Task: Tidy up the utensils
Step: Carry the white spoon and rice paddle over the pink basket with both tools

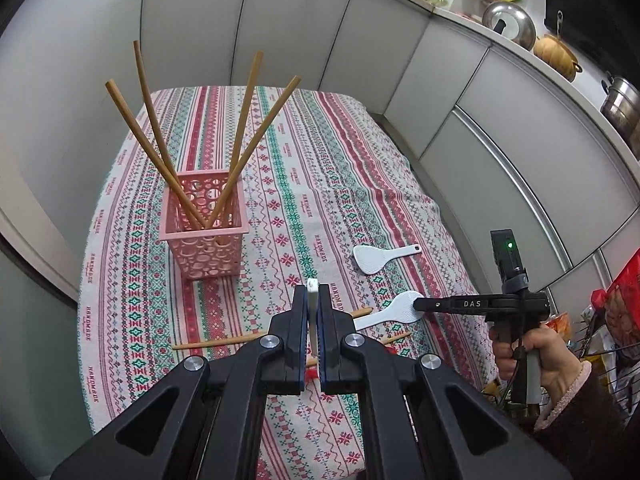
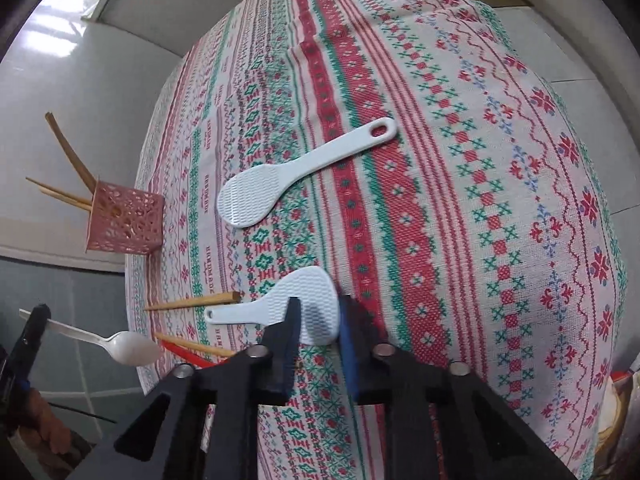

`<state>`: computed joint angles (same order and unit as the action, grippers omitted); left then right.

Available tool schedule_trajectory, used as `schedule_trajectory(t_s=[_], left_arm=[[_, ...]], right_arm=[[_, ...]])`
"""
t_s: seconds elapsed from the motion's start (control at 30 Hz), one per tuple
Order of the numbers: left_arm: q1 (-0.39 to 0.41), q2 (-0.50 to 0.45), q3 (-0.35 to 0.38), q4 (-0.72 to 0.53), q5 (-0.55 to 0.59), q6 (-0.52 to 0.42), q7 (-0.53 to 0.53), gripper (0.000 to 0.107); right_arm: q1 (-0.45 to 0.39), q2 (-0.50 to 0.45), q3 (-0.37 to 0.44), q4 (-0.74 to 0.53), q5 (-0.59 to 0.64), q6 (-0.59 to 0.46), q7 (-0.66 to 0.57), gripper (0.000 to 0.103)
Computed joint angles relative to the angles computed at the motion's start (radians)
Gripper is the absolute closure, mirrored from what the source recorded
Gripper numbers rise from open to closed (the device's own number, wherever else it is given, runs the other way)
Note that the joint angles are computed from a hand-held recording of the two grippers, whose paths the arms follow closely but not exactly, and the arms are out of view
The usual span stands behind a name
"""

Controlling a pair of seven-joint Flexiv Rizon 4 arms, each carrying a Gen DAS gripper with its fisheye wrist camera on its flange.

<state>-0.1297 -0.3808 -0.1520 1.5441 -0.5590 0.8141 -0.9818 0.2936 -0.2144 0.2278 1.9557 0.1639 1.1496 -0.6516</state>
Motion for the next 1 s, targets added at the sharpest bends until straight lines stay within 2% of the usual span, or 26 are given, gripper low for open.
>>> schedule_trajectory(t_s=[0.1,0.17,0.43,0.6,0.8,0.9,1.0], left_arm=[[0.000,-0.003,0.001,-0.005,0.002,-0.002,-0.008,0.103],[0.002,-0.001,0.001,-0.004,-0.003,0.005,-0.010,0.103],[0.023,0.020,-0.005,0.005,-0.065,0.081,0.011,0.103],[0.042,0.035,-0.015,0.012,-0.136,0.145,0.033,0.103],[0.049,0.033,-0.022,0.005,-0.186,0.254,0.040,0.103],[0.042,0.016,-0.019,-0.016,-0.167,0.296,0.024,0.103],[0.027,-0.009,-0.003,-0.040,-0.092,0.359,-0.014,0.103]], right_arm=[[-0.015,0.011,0.009,0.017,0.041,0.031,-0.023,0.095],[0.003,0.030,-0.015,0.037,-0.020,0.014,0.040,0.096],[0.064,0.109,-0.051,0.037,-0.347,-0.031,0.191,0.100],[0.082,0.128,-0.050,0.009,-0.517,-0.015,0.270,0.100],[0.123,0.107,-0.066,-0.093,-0.805,-0.127,0.405,0.100],[0.142,0.090,-0.070,-0.149,-0.899,-0.173,0.434,0.100],[0.153,0.065,-0.076,-0.196,-0.935,-0.190,0.450,0.100]])
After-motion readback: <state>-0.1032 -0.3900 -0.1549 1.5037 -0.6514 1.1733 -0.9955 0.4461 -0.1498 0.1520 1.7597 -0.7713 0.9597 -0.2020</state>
